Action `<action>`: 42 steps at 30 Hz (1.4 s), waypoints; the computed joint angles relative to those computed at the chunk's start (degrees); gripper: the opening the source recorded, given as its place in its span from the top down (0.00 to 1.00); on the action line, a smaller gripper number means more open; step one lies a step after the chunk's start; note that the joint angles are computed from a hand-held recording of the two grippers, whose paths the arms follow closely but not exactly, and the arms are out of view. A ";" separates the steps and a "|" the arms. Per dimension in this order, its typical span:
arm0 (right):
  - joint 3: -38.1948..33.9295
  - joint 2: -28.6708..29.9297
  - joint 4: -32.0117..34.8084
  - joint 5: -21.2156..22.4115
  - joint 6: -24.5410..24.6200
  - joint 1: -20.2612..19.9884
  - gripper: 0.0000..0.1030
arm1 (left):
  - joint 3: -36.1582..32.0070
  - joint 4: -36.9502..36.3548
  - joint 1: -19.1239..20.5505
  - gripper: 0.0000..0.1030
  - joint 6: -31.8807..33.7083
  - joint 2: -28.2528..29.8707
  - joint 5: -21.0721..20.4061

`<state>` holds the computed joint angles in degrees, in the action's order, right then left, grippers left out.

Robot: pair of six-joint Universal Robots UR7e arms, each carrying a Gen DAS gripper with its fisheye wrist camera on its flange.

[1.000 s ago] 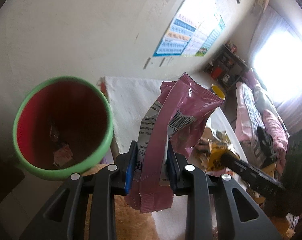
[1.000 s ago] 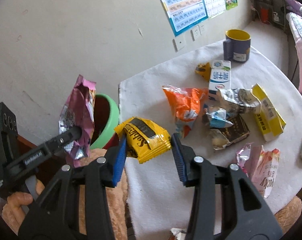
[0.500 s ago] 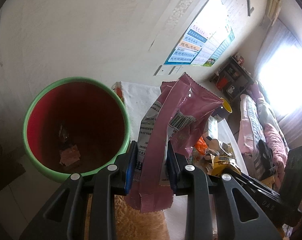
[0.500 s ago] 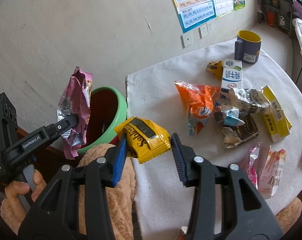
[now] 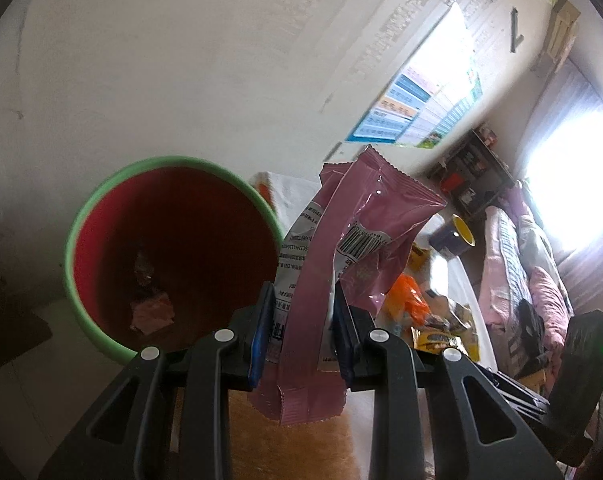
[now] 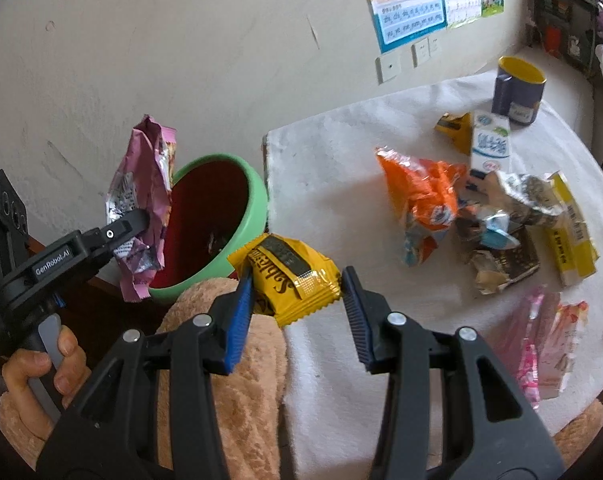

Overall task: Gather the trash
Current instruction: 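Grasp the yellow candy with the right gripper and drop it into the bucket, then grasp the crumpled brown paper with the right gripper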

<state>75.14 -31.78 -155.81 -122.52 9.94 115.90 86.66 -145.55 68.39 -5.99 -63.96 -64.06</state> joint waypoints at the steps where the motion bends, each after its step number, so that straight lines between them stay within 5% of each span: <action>1: -0.76 0.44 0.72 0.55 0.14 -0.14 0.59 | -0.22 -0.16 0.18 0.75 -0.01 0.02 0.55; 12: -16.58 9.94 9.02 4.02 -4.42 0.42 0.58 | -3.51 0.84 3.44 0.75 -1.50 0.93 7.20; 25: -33.46 19.65 17.76 5.37 -6.47 0.96 0.58 | -5.74 2.33 5.75 0.74 -2.77 2.17 8.30; 29: -36.70 21.30 19.13 6.02 -6.69 0.98 0.49 | -5.51 1.43 5.70 0.57 -3.24 2.33 9.53; 30: -37.68 21.82 19.69 5.83 -6.72 1.04 0.46 | -5.34 0.86 5.76 0.46 -3.89 2.31 9.73; 35: -37.08 21.52 18.63 7.23 -6.17 0.96 0.38 | -5.00 1.14 5.81 0.43 -4.18 1.88 9.89; 42: -25.95 14.86 12.94 7.53 -5.00 0.99 0.38 | -3.53 1.92 4.45 0.43 -3.38 1.02 8.45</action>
<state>49.19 -16.92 -142.87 -114.99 4.94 116.89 83.12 -143.63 72.84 -9.36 -62.95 -55.62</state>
